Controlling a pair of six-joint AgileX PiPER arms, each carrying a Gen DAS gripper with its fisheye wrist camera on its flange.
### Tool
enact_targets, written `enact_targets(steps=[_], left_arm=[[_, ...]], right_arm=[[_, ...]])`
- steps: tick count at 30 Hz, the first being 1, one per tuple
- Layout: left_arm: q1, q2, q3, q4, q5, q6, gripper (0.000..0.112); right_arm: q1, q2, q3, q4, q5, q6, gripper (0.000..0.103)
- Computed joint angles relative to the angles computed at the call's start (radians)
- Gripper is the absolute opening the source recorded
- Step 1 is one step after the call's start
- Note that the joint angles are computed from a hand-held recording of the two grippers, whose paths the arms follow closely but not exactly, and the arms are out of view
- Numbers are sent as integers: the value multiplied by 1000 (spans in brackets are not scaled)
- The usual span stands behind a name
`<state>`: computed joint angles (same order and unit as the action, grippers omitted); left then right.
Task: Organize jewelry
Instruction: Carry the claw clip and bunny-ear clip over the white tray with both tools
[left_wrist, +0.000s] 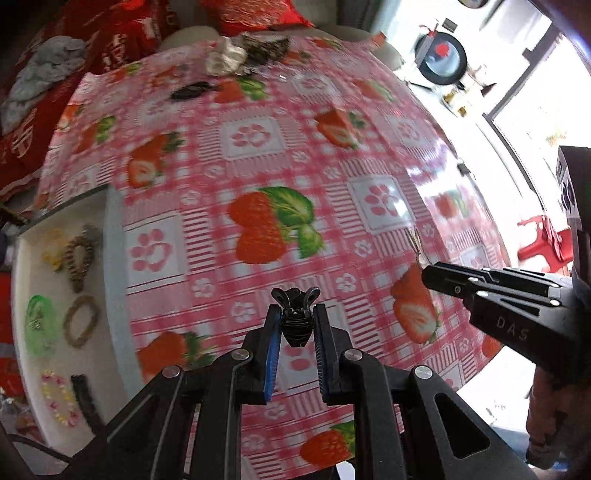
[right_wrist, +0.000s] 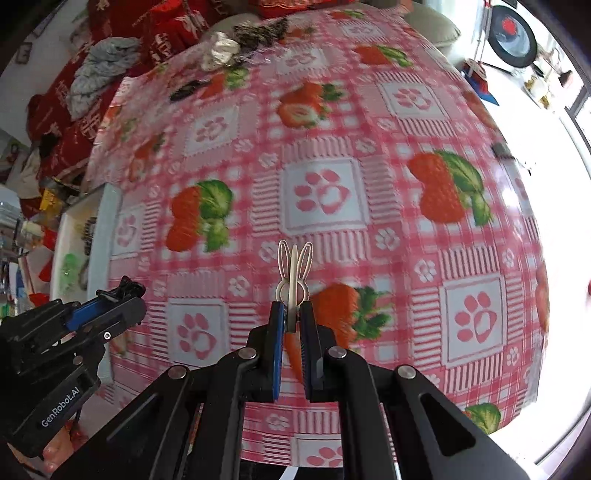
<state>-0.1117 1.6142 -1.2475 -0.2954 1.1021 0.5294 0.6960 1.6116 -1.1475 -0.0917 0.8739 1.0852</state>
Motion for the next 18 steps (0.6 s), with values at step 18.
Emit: enact_targets(steps=[18], left_arm=[[441, 9, -59, 8, 47, 85, 23]], right_arm=[[77, 430, -719, 117, 197, -295, 9]])
